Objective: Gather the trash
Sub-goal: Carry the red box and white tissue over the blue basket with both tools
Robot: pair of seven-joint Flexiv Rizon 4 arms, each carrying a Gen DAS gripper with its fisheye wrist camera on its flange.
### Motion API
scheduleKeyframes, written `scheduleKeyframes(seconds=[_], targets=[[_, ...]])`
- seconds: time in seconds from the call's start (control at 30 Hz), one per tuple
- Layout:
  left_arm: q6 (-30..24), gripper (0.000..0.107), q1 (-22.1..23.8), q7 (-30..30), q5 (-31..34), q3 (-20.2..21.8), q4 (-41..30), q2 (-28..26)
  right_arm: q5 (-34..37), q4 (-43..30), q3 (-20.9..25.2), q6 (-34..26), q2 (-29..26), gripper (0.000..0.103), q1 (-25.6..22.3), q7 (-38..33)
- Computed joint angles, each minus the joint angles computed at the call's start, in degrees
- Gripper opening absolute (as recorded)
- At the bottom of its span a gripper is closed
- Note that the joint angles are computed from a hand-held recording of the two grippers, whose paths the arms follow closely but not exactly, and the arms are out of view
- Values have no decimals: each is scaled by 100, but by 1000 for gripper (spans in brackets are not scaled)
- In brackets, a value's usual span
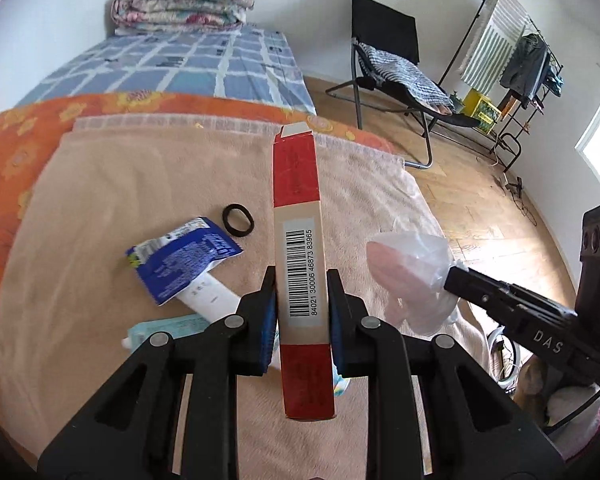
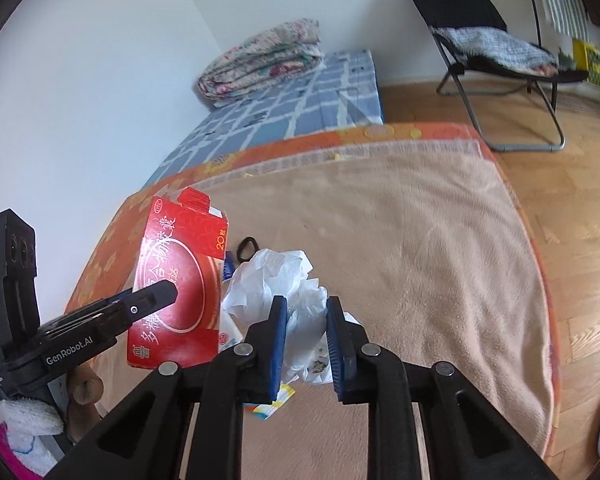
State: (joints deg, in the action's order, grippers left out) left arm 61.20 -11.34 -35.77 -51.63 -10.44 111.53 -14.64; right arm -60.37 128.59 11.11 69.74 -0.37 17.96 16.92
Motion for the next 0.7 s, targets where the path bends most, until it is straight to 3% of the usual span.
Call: scheduleKeyframes(seconds=[0.4, 0.7], targets=[[-257, 21, 75, 967, -516, 483, 797, 968, -83, -315, 450, -878, 210, 18, 554, -332], [-669, 21, 182, 1532, -650, 1029, 1518, 1720, -542, -355, 560, -399, 64, 18, 948, -85]])
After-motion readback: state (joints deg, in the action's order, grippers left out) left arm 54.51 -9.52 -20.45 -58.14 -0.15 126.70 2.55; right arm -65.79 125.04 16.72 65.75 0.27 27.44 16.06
